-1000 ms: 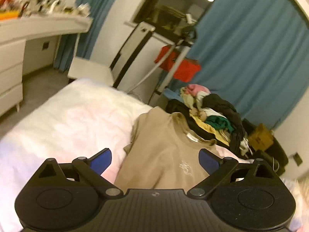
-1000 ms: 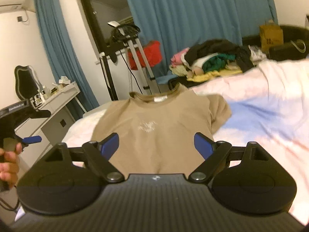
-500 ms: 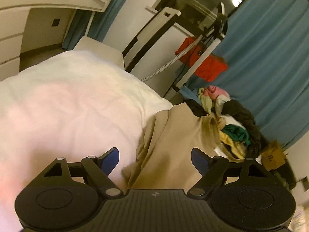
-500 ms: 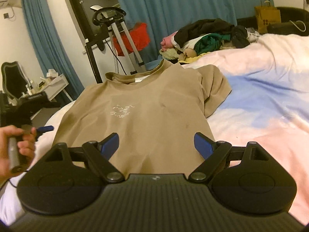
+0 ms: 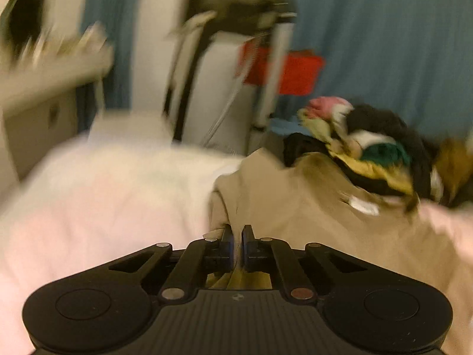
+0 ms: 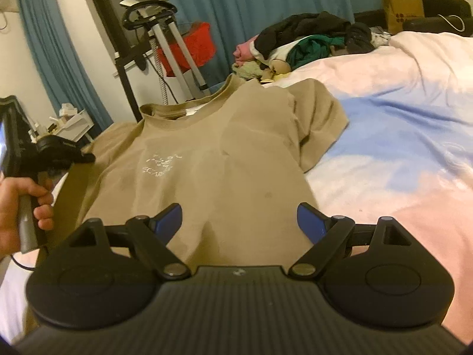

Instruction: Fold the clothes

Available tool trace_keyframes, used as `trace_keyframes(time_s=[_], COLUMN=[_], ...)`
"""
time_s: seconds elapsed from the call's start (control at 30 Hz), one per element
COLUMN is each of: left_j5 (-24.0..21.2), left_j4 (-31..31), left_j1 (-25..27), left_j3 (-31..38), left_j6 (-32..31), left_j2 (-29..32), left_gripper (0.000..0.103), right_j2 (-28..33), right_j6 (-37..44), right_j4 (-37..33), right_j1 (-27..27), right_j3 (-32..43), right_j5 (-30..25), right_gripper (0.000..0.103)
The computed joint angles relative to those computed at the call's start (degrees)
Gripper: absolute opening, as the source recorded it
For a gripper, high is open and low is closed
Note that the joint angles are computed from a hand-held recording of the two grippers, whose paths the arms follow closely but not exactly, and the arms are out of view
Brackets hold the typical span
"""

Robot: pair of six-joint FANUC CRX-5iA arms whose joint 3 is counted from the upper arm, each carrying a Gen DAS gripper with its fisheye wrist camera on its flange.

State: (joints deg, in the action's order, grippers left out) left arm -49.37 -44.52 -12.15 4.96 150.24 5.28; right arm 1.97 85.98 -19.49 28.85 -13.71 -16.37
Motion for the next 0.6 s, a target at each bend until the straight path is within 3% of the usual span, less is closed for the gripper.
trace_keyframes(time_s=[0.07, 0.23, 0.4, 0.53, 0.6], left_j5=[-1.49, -1.54, -4.17, -0.18, 2.85], left_j4=[-2.89, 1.28, 4.00, 5.00, 6.17], left_j1=[-3.62, -7.93, -9.55, -8.86, -8.23], left_j3=[3.44, 10.09, 14.03, 9.63, 6.43], left_j6=[-6.00, -19.36, -22.38, -20.21, -18.88], left_j2=[2.30, 9.26, 15.68, 13.43, 10.90], left_gripper=[0.006, 0.006, 0.008, 0.021, 0.036], right_j2=[-0.28, -0.46, -0.45, -0.07, 0.16], right_j6=[-2.43, -8.40, -8.50, -5.62, -4.36], right_j4=[2.00, 7.07, 7.51, 4.80, 3.59], right_j1=[-0.04, 0.26, -0.12, -0.63, -0.79], right_j3=[-0.64, -2.10, -2.13, -1.04, -0.48], right_j5=[0.39, 1.96, 1.91, 0.99, 0.57], right_gripper=[0.086, 0.086, 0.086, 0.086, 0.086])
